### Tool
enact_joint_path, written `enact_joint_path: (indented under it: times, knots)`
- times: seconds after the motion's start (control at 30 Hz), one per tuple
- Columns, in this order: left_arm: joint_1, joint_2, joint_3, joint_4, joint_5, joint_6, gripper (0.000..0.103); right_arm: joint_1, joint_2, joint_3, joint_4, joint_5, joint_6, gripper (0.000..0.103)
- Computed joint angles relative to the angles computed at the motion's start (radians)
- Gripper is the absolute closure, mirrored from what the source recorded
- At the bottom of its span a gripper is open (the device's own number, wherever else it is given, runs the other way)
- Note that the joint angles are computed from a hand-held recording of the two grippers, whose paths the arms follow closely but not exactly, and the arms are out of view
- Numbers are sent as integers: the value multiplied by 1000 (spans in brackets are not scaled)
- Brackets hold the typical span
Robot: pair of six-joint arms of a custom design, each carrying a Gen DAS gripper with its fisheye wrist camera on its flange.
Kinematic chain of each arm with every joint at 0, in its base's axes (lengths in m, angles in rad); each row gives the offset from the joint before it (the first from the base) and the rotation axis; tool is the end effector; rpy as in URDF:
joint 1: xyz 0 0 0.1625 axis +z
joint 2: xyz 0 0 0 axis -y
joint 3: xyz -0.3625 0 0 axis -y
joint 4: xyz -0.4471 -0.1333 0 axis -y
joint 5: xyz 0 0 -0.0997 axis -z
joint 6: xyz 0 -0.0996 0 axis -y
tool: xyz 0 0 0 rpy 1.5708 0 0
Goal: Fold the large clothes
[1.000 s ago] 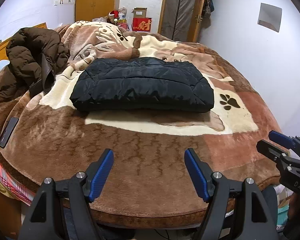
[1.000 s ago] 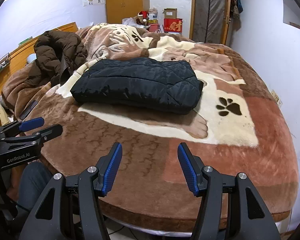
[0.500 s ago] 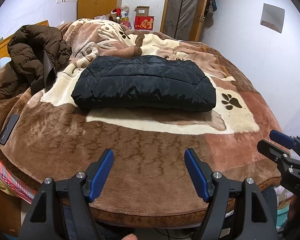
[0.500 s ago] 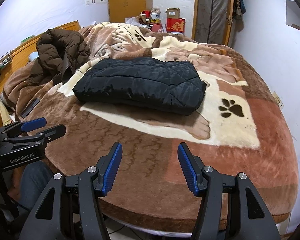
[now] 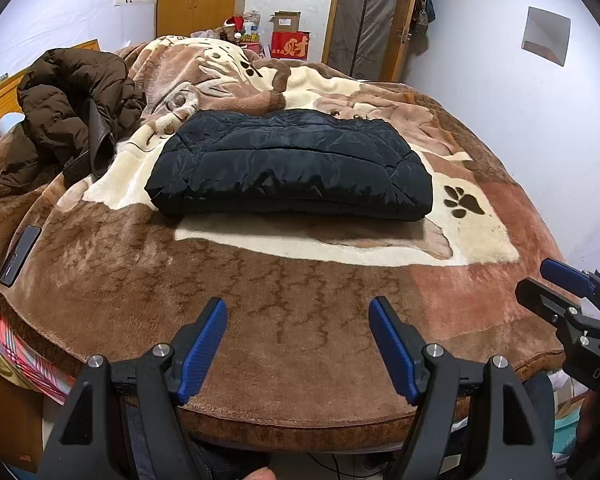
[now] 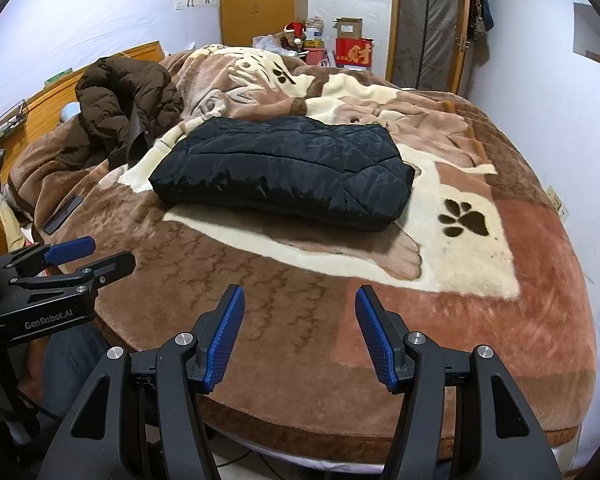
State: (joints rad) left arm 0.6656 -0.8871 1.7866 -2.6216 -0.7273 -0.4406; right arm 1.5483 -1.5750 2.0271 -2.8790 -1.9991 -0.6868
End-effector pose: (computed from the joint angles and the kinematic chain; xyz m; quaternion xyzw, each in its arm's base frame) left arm -0.3560 -0.5435 0.0430 0.1793 0.8925 -0.3083 0.2762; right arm 0.0799 -0.5364 0.3456 0.2065 -0.8692 0.3132 0.3222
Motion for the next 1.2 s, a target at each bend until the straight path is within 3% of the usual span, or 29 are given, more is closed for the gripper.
enact_joint_path:
  times: [1.2]
  knots:
    - [-3, -10, 22, 17, -13, -16, 28, -8, -11, 14, 9, 11, -6, 45]
